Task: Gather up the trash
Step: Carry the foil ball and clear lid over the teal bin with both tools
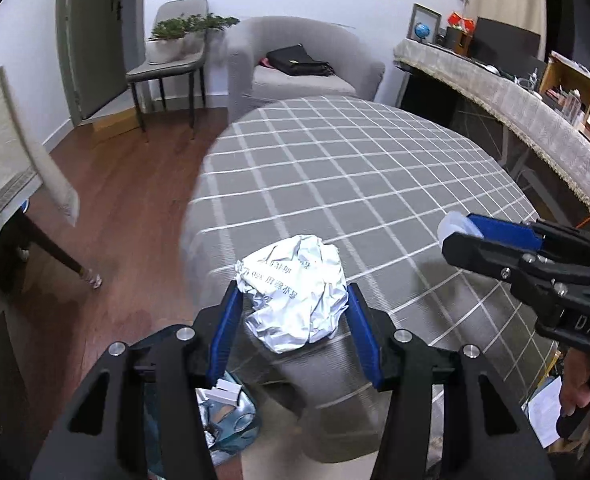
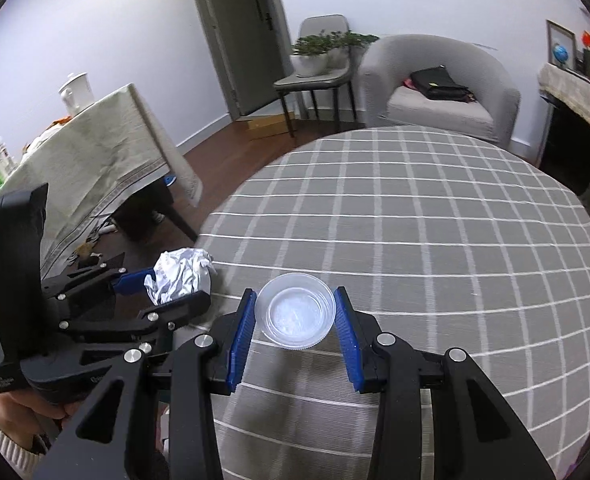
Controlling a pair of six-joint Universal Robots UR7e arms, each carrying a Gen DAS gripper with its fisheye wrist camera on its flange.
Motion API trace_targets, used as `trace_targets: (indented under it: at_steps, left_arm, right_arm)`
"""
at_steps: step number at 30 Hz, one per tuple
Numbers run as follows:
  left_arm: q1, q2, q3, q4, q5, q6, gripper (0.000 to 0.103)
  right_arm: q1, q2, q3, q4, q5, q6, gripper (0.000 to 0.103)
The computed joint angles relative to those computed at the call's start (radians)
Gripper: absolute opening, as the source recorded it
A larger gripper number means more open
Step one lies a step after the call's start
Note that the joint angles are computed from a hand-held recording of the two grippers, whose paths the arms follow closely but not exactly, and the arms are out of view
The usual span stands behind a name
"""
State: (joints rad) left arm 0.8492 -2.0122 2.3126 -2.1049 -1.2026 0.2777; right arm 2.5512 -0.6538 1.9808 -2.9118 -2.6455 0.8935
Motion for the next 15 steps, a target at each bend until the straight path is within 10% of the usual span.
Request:
trace_targets:
  at_steps: [15]
  left_arm:
    - [0.195,0.052,-0.114,-0.024,0.017,0.13,0.055]
  right_arm:
    - [-0.037,0.16,-0.207,-0.122,0.084,-0.248,0.04]
